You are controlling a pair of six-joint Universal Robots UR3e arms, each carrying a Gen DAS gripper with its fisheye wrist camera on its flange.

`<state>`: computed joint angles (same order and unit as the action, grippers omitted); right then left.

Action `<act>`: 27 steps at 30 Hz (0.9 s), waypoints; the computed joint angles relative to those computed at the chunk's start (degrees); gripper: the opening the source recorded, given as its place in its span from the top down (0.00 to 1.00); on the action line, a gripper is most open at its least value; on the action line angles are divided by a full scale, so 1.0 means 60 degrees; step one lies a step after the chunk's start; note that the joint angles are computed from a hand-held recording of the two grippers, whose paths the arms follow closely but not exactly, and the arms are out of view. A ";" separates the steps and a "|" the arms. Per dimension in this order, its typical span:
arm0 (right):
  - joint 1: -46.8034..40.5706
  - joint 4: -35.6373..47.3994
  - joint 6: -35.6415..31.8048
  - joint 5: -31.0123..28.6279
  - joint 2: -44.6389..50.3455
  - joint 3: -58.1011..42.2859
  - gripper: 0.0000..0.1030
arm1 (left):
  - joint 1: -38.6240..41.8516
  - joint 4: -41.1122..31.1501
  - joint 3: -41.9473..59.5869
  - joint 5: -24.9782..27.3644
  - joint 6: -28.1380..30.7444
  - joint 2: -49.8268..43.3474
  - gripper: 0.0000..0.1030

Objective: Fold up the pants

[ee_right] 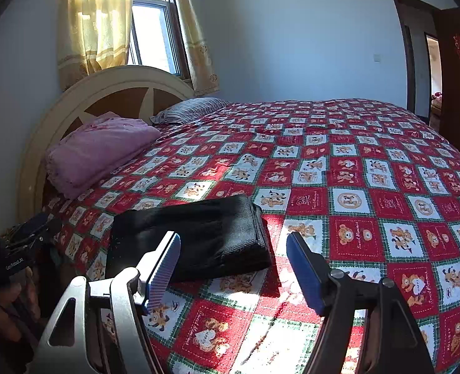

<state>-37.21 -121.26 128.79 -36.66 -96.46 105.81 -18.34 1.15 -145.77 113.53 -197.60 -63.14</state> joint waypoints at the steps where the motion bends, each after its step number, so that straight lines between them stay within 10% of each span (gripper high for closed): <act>1: 0.0005 -0.0017 0.0001 -0.0010 -0.0008 0.0004 0.30 | 0.0000 0.0000 0.0000 0.0000 0.0000 0.0000 0.03; 27: -0.0359 -0.0642 -0.0225 0.0563 -0.0903 0.0746 0.30 | -0.1057 0.0026 0.0686 0.1391 0.0174 -0.0663 0.00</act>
<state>-39.37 -125.11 127.45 -33.28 -101.88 110.29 -24.68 1.31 -141.65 121.87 -196.55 -67.12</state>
